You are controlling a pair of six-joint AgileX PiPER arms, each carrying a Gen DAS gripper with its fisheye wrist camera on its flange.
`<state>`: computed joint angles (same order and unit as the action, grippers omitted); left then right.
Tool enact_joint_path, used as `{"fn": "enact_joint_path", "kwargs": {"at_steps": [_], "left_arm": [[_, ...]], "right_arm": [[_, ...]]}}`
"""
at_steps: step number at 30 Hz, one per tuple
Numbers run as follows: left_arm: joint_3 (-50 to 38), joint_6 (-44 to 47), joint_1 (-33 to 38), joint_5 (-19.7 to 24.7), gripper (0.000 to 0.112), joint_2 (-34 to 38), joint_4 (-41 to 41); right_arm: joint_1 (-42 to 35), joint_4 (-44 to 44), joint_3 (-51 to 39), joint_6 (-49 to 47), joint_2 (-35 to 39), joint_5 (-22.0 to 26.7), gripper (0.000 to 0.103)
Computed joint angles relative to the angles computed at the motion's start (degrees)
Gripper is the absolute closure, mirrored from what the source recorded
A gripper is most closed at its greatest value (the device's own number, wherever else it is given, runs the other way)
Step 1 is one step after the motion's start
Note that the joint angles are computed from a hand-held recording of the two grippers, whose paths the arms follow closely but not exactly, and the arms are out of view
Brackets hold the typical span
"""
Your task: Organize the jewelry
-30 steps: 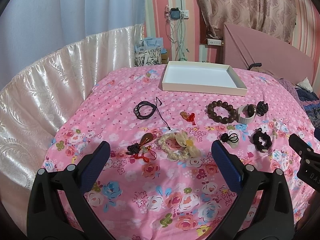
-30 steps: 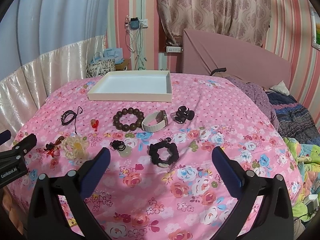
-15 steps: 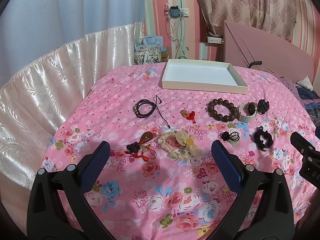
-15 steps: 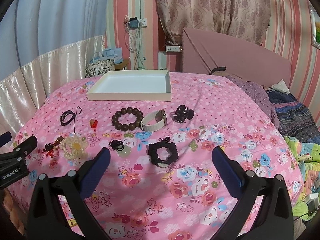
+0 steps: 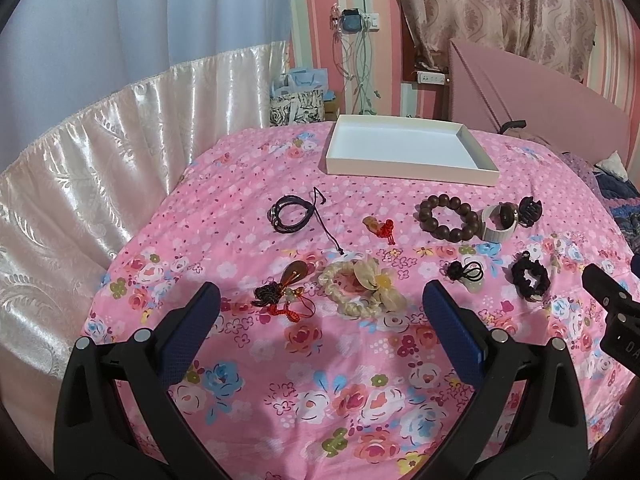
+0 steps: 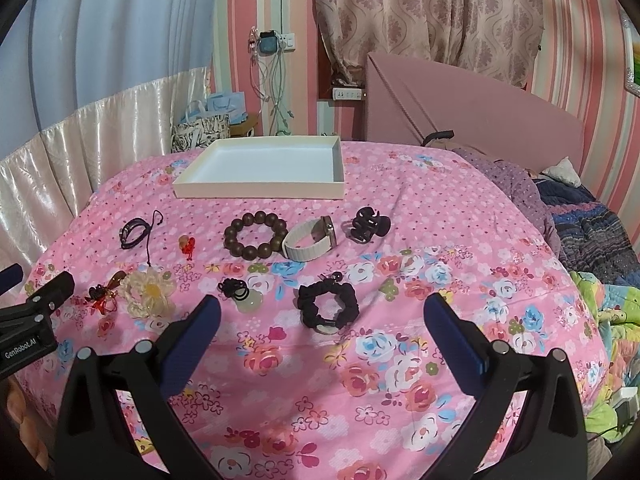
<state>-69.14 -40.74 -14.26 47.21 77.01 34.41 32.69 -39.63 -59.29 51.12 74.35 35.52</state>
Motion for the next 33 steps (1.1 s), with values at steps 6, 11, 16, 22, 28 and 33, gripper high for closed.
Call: {"fn": "enact_joint_path", "kwargs": {"at_steps": [6, 11, 16, 22, 28, 33], "left_arm": [[0.01, 0.73, 0.28, -0.29, 0.012, 0.44, -0.5], [-0.11, 1.19, 0.83, -1.27, 0.012, 0.94, -0.73], [-1.45, 3.88, 1.89, -1.48, 0.012, 3.11, -3.67], [-2.58, 6.57, 2.7, -2.91, 0.012, 5.06, -6.23], [-5.99, 9.43, 3.06, -2.55, 0.012, 8.1, -7.54], [-9.21, 13.69, 4.87, -2.11, 0.012, 11.05, -11.2]], "right_arm": [[-0.7, 2.49, -0.95, -2.47, 1.23, -0.24, 0.002], [-2.98, 7.38, -1.84, -8.77, 1.64, -1.65, 0.002], [-6.9, 19.72, -2.76, -21.78, 3.01, -4.87, 0.002], [-5.94, 15.44, -5.8, -21.32, 5.79, -3.06, 0.002], [-5.31, 10.83, -9.98, -19.35, 9.49, 0.58, 0.002], [-9.28, 19.56, -14.1, -26.95, 13.66, 1.61, 0.002]]}}
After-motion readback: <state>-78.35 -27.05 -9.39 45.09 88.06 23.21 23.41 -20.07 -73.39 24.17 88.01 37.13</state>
